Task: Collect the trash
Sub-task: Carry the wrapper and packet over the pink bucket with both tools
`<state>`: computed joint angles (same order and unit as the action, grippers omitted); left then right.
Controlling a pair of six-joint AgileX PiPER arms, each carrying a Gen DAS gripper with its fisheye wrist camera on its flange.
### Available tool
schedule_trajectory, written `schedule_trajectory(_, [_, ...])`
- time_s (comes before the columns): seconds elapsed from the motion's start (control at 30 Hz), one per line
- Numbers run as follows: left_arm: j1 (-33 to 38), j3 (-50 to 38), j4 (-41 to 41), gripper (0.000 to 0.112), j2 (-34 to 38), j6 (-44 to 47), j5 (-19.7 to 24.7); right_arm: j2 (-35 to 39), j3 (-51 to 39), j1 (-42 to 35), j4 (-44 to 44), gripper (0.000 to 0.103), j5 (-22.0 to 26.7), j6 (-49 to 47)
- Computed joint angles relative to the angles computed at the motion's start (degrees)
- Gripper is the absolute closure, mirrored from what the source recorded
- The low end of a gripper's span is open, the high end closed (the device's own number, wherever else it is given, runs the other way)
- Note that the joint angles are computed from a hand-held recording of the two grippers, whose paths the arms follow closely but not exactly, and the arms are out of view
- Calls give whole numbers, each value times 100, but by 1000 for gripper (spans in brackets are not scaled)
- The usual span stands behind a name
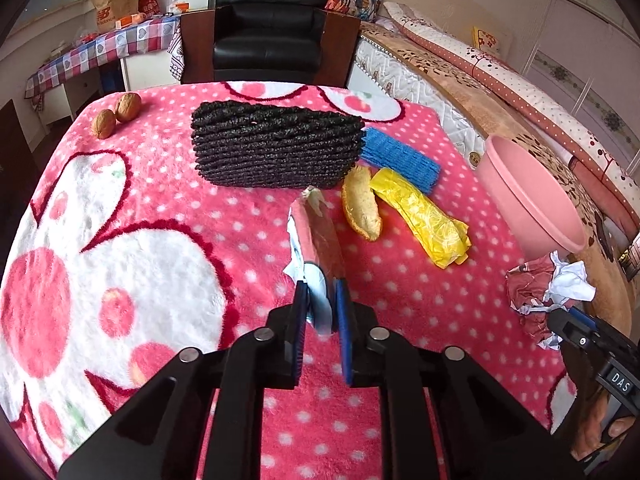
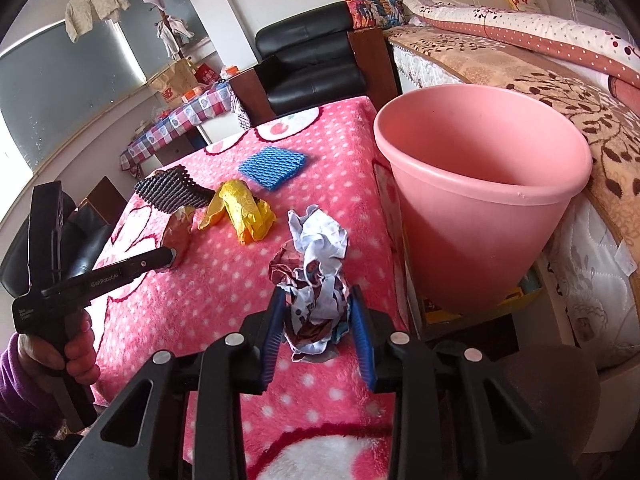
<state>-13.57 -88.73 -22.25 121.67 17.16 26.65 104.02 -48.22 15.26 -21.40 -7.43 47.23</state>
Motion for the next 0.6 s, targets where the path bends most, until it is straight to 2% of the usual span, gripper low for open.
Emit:
schedule_trajectory(0.2, [-116,196,-200,103,-273,268,-129,-97,37,-19,-64,75,-168,35])
schedule_trajectory(0.27, [-204,220,-253,103,-359,385,-214,-173,33,-23,250,75,-196,-297])
schedule_trajectory(0.43, [-522,5,-156,103,-393,404,-348,-396,-59,-45,1659,75,-163,-1737])
schedule_trajectory(0.6, [-884,-465,63,103,-240,219,-420,-577,-174,-180,3520,75,-106,-3621])
